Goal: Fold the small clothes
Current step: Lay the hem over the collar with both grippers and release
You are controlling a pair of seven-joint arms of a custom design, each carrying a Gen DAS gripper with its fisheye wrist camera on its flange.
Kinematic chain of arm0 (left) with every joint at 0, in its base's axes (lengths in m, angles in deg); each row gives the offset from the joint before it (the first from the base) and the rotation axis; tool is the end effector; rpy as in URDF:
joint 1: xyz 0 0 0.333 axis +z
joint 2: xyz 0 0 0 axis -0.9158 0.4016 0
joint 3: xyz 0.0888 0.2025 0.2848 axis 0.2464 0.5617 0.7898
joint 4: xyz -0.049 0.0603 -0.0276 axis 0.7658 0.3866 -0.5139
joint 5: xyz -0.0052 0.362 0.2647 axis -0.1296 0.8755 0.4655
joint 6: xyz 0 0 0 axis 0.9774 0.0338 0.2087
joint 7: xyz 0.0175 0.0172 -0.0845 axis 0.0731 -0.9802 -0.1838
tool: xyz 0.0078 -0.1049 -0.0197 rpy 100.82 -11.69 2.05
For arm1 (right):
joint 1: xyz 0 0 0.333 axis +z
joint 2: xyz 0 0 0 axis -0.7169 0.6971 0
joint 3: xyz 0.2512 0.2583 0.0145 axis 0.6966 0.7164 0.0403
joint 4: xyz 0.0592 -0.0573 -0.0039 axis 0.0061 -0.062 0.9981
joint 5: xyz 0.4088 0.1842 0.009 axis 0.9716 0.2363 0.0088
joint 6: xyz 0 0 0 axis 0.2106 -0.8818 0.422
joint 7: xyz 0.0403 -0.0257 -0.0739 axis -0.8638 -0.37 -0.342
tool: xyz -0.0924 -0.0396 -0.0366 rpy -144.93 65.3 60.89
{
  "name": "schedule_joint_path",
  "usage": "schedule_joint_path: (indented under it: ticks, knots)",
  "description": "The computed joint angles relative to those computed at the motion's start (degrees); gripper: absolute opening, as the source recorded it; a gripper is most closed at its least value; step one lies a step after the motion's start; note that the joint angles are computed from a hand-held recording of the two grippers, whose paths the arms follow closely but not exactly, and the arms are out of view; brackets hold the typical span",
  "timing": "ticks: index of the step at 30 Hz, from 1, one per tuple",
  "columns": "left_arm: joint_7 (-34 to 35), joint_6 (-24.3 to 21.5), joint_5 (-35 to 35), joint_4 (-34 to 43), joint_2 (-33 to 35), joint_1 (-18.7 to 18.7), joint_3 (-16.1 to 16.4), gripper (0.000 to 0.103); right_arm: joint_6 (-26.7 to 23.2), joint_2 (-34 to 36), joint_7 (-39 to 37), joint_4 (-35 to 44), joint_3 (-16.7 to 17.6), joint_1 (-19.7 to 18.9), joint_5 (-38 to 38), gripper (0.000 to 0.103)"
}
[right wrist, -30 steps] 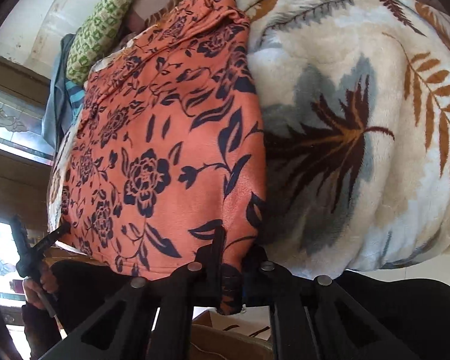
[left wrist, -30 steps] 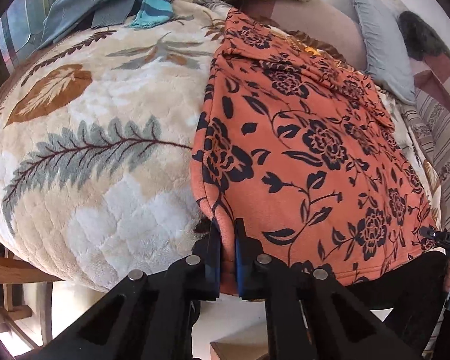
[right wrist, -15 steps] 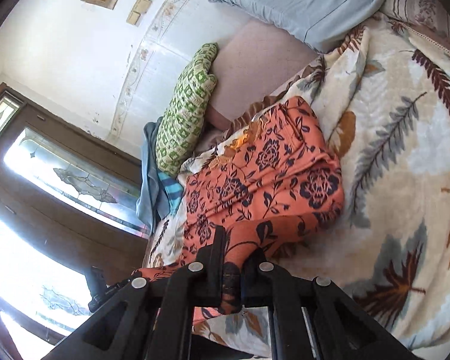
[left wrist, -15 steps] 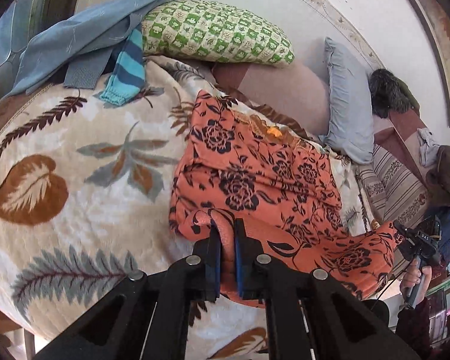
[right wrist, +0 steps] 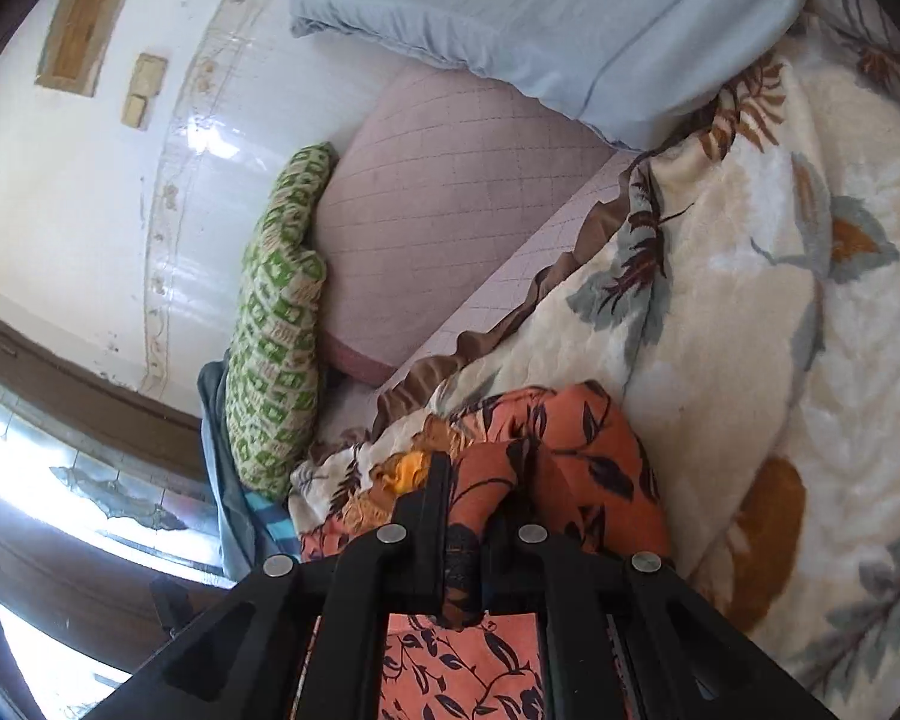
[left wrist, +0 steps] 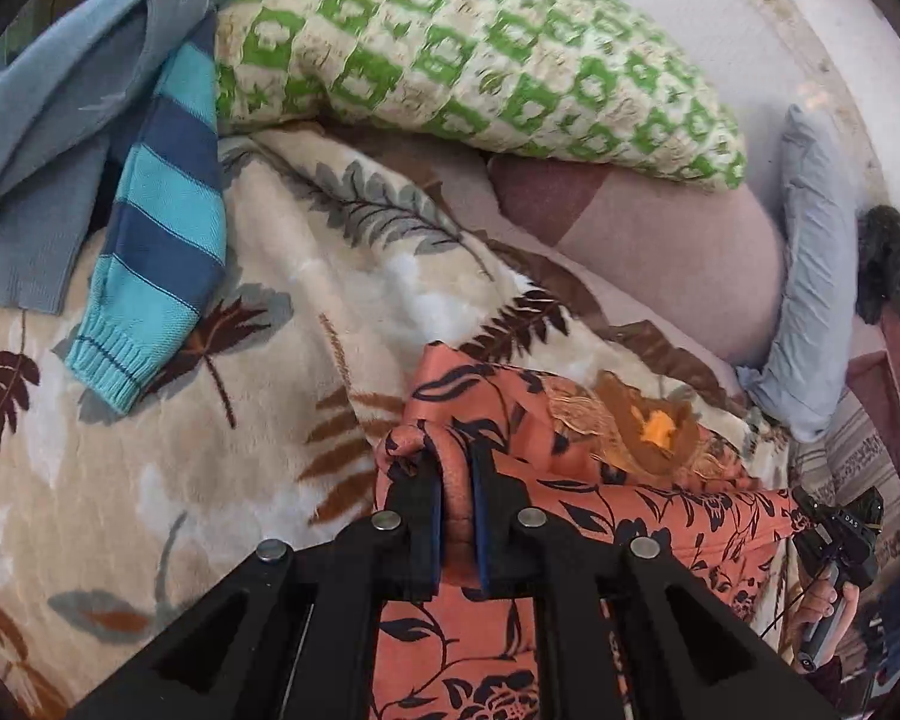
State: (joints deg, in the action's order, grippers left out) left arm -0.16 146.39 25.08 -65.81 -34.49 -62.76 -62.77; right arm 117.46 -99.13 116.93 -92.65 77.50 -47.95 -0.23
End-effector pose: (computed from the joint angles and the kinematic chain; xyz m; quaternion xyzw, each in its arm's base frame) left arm 0.6763 -0.0369 0.6109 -0.7298 0.6203 -0.2872 0.0111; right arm 0.5609 -0.1207 0.5455 -0.3926 0.7946 0.0671 0.4583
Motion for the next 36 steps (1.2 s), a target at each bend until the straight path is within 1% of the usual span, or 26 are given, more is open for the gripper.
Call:
schedule_joint_path:
  ticks: [1,2,3,5,7,8,9,10,11,12,13,14,16,17,18,19,22,24,25,26,27,28,31,32,34,36]
  knots:
    - [-2.69,-1.1,1.79,1.52,2.06,-0.18,0.06,0.012,-1.17,2.73,2.31,1.74,-0.04,-0.22,-1.27,0.012]
    - [-4.4,-1.48,1.5,1.95,3.31,0.01,0.03,0.013,-1.84,4.91,3.94,2.92,0.04,-0.57,-2.04,0.013]
    - [-4.81,-0.49,-0.8,1.22,3.74,0.51,-0.18,0.013,-2.29,6.66,4.43,3.62,0.08,-0.94,-1.6,0.014]
    - [-3.8,3.53,-6.83,-1.97,2.66,1.6,-0.62,0.014,-3.0,8.15,1.83,3.29,-0.04,-1.92,3.46,0.014]
    - [0.5,8.79,-15.73,-6.41,-0.41,2.39,-0.85,0.015,-2.48,6.62,-4.03,0.96,-0.22,-2.87,10.85,0.014]
    - [2.82,11.54,-19.57,-8.54,-2.27,2.28,-0.7,0.016,-1.98,5.35,-6.4,-0.15,-0.32,-3.24,12.69,0.014]
    - [4.53,14.22,-22.6,-10.51,-4.2,1.86,-0.38,0.021,-0.85,3.91,-7.7,-1.18,-0.33,-3.53,12.94,0.02]
    - [4.91,18.29,-23.99,-12.79,-6.37,1.12,-0.1,0.03,1.75,2.02,-7.79,-2.44,-0.11,-3.73,12.19,0.027]
    - [1.95,23.85,-21.52,-15.53,-8.89,0.36,-0.13,0.053,3.81,0.19,-7.77,-3.59,-0.17,-3.8,12.16,0.053]
    - [-4.36,29.32,-15.42,-18.81,-11.82,0.41,-0.89,0.072,6.45,-1.98,-8.02,-4.95,-0.24,-3.67,13.04,0.075]
    - [-9.3,33.67,-10.38,-21.84,-14.58,1.06,-2.03,0.076,9.85,-4.23,-7.76,-6.17,0.13,-3.44,12.54,0.075]
    - [-10.22,36.39,-8.6,-24.05,-16.8,-0.29,-1.28,0.079,10.35,-5.82,-7.34,-6.39,0.2,-3.21,9.45,0.075]
    - [-12.68,35.93,-4.04,-26.81,-20.34,0.96,-2.64,0.079,6.94,-7.97,-5.49,-5.77,0.87,-2.54,-0.37,0.075]
    - [-13.62,36.4,-3.05,-28.72,-22.11,0.15,-2.63,0.079,4.97,-8.58,-3.62,-5.27,1.92,-2.14,-5.76,0.075]
    - [-11.5,36.52,-4.71,-30.05,-23.07,-2.67,-0.94,0.079,2.65,-9.05,-2.6,-4.97,2.72,-1.45,-10.08,0.075]
    - [-10.28,35.26,-5.03,-30.98,-23.58,-5.0,0.14,0.079,0.48,-8.98,-1.52,-4.34,3.85,-0.47,-14.09,0.074]
    - [-14.15,30.3,2.19,-31.35,-22.33,-5.32,-1.85,0.079,-3.46,-6.94,1.13,-2.84,7.13,3.55,-22.01,0.069]
    - [-19.43,24.28,12.8,-29.2,-20.4,-2.5,-5.03,0.079,-5.64,-3.61,3.18,-1.03,8.94,6.22,-25.85,0.054]
    - [-20.64,24.23,15.9,-29.35,-20.14,-2.28,-5.55,0.079,-6.08,-1.61,4.02,0.02,9.85,7.4,-27.86,0.049]
    - [-21.91,24.72,18.87,-29.45,-19.69,-1.97,-5.94,0.079,-6.36,0.5,4.93,1.27,10.73,8.46,-30.14,0.04]
    - [-23.7,24.06,22.54,-29.25,-19.24,-1.28,-6.54,0.079,-6.81,2.77,6.17,2.75,11.39,9.36,-32.28,0.038]
    - [-24.88,22.75,25.32,-28.48,-18.4,-0.97,-6.67,0.079,-6.44,4.99,7.89,4.22,11.91,10.1,-34.22,0.037]
    - [-23.51,19.04,26.19,-26.49,-16.23,-2.87,-3.87,0.079,-2.1,12.03,14.28,10.34,12.39,11.58,-41.84,0.038]
    - [-23.38,18.37,25.99,-26.02,-15.79,-3.5,-2.88,0.079,-0.43,14.32,16.05,12.75,11.99,11.77,-42.46,0.038]
    - [-22.99,18.93,24.35,-25.47,-15.03,-4.59,-0.62,0.079,2.91,19.1,19.69,18.43,11.08,11.86,-42.53,0.038]
    - [-24.49,19.82,24.08,-25.54,-15.04,-4.47,0.59,0.079,9.65,20.82,24.65,20.33,9.9,11.79,-42.44,0.038]
